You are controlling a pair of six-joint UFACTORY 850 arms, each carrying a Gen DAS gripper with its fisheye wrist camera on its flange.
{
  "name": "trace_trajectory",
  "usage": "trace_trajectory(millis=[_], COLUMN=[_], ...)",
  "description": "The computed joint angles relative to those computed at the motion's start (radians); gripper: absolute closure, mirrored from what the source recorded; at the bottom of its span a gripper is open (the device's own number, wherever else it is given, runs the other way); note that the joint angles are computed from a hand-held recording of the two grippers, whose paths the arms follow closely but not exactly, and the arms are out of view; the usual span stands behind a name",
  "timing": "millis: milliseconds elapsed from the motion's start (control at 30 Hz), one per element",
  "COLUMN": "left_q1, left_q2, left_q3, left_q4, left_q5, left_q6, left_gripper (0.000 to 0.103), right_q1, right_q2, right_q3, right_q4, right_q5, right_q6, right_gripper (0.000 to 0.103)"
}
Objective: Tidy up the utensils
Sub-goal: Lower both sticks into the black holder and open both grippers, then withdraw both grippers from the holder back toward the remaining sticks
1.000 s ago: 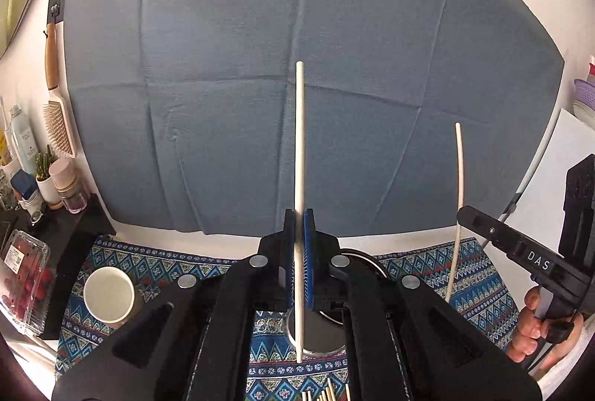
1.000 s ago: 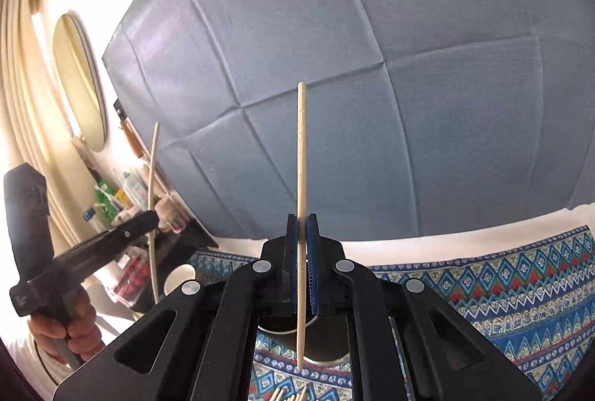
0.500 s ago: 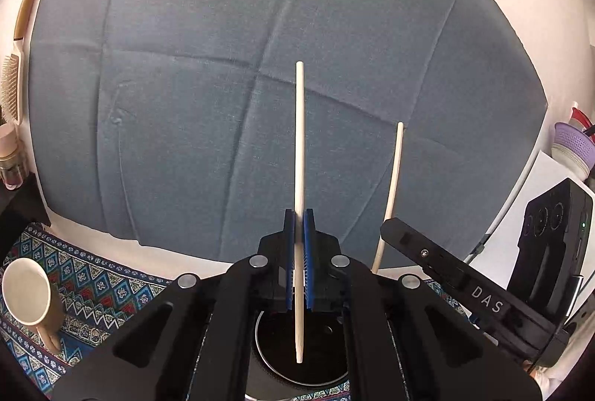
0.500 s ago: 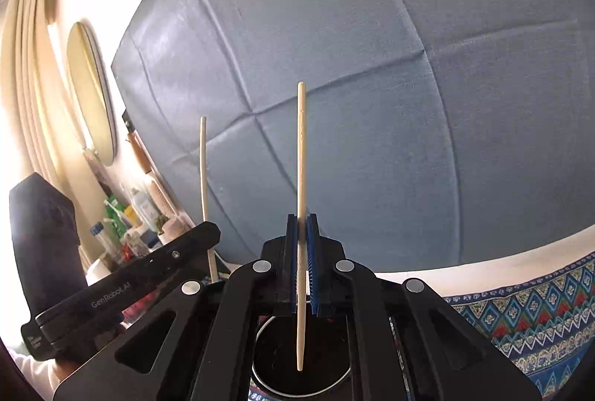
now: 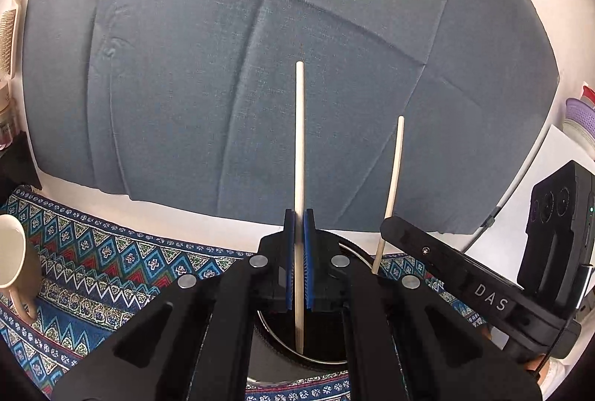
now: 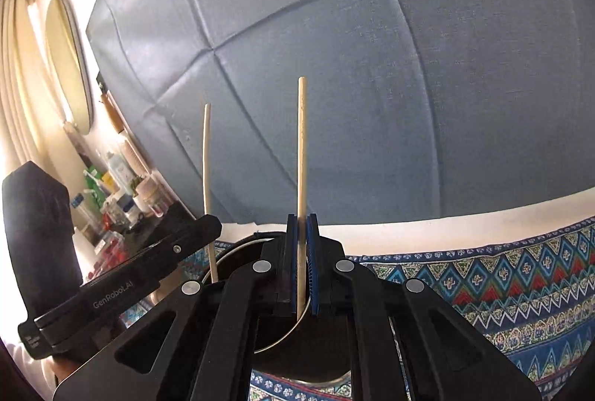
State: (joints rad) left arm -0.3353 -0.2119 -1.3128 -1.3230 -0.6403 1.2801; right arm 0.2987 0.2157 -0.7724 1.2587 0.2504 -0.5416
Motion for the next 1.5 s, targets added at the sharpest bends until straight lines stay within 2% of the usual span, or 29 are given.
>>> trace_trajectory(millis=[567,633,700,767,833,967,1000,1033,1133,1167,1200,1300,1333,1367,1500], left_q1=[0.031,0.04,0.048,0.055,0.064,0.09,0.097,0.099,0.113,0.119,0.124,0.141,0.146,0.15,0.161], left_q2=[0.035,0.042,0.05,0.055,0.062,0.062,0.061,0.061,0.069,0.071,0.073,0.084,0.084,0.078,0.054], left_q3=[0.049,0.053,0.059,0.061,0.063,0.053,0.05,0.05,0.061,0.064,0.066,0.079,0.079,0.073,0.05], left_q4=[0.077,0.087,0.102,0.116,0.139,0.21,0.231,0.251,0.292,0.304,0.322,0.361,0.385,0.417,0.528], left_q5=[0.005,0.004,0.006,0.002,-0.006,-0.057,-0.069,-0.077,-0.083,-0.09,-0.091,-0.102,-0.107,-0.127,-0.181], left_q6=[-0.03,-0.042,-0.052,-0.067,-0.089,-0.156,-0.173,-0.188,-0.213,-0.22,-0.235,-0.261,-0.279,-0.301,-0.416], left_gripper=[0.097,0.089,0.086,0.079,0.073,0.065,0.059,0.053,0.039,0.035,0.032,0.024,0.013,0.007,0.006], right_q1=[0.037,0.039,0.038,0.038,0.05,0.064,0.07,0.075,0.087,0.091,0.094,0.105,0.108,0.113,0.134], right_q2=[0.03,0.043,0.055,0.066,0.075,0.09,0.092,0.094,0.104,0.108,0.11,0.116,0.115,0.116,0.111], right_q3=[0.006,0.011,0.013,0.014,0.011,0.007,0.005,0.003,0.005,0.005,0.004,0.004,0.002,0.004,0.008], right_q4=[0.31,0.328,0.365,0.411,0.457,0.582,0.617,0.657,0.748,0.784,0.829,0.94,0.981,1.012,1.11], right_q5=[0.034,0.042,0.045,0.046,0.072,0.091,0.101,0.112,0.125,0.131,0.136,0.153,0.162,0.168,0.197], right_q6=[-0.286,-0.291,-0.316,-0.355,-0.399,-0.508,-0.536,-0.571,-0.641,-0.67,-0.71,-0.801,-0.834,-0.857,-0.918], right_gripper=[0.094,0.094,0.094,0.089,0.068,0.054,0.052,0.045,0.036,0.029,0.026,0.018,0.018,0.018,0.017])
